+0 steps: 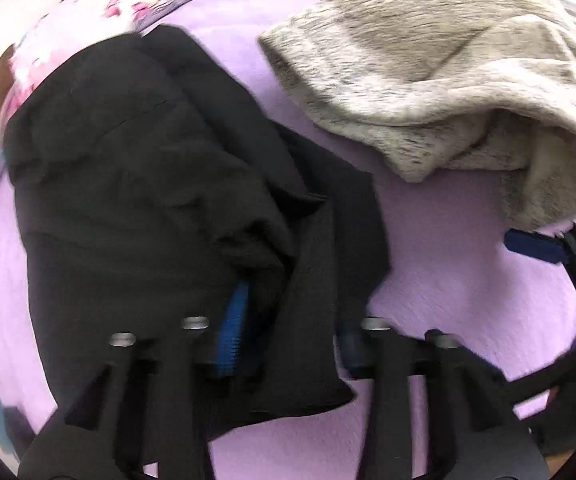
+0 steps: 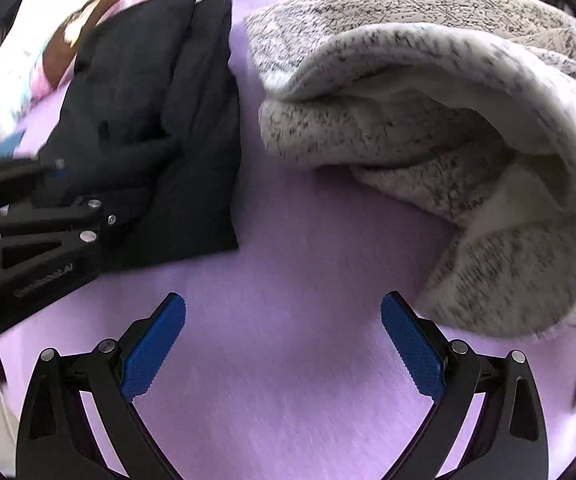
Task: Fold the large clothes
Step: 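Open the left tool to release the folded garment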
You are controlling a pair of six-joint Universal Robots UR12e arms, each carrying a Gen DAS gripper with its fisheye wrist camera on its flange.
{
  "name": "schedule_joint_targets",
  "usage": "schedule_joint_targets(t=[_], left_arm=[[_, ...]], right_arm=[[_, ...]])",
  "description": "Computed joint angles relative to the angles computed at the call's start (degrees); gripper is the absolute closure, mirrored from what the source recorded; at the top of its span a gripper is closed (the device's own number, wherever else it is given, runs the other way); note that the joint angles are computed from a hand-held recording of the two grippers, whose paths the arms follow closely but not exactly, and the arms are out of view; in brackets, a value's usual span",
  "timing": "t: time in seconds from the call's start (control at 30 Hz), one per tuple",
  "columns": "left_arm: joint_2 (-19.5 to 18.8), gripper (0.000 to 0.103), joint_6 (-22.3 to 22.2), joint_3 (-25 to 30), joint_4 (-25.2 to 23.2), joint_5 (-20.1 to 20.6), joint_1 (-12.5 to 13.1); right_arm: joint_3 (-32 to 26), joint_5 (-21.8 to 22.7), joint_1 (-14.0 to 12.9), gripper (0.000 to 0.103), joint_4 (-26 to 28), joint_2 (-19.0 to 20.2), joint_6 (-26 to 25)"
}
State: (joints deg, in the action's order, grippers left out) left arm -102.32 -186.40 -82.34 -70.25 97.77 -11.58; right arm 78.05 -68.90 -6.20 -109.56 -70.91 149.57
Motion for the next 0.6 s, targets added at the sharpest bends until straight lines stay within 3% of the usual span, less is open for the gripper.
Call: schedule_joint_targets(t=[0.03,0.07,0.27,0.4,0.5,0.6], left_arm=[[0.55,0.024,0.09,-0.41,0.48,-1.5,0.34],[1.8,0.01,-0.31,-1.46,1.79,-3.72,0.96],[10.33,0.006,-5.06,-8.78,7.43,-14.1,5.53],[16.7,0.006,-12.06,-14.83,9.88,-12.75,9.68],[19.38,0.006,-16.31,-18.23,8.13,-10.52,12.33],[20.43,0.006,-19.68,-20.13,5.59,-11.18,15.1]], right_arm=[[-0.03,0.42,-0.34,0.007,0.64,-0.24,-0.77],[-0.23,0.85,-0.86,0.006,1.29,-0.48,-1.61],[-5.45,6.73,-3.1,0.006,10.04,0.19,-5.71],[-11.68,13.65,-2.83,0.006,15.65,2.26,-6.57],[-17.96,18.04,-0.58,0.006,17.26,5.65,-5.45],[-26.76,17.81,3.15,0.006,16.75,10.57,-4.32]])
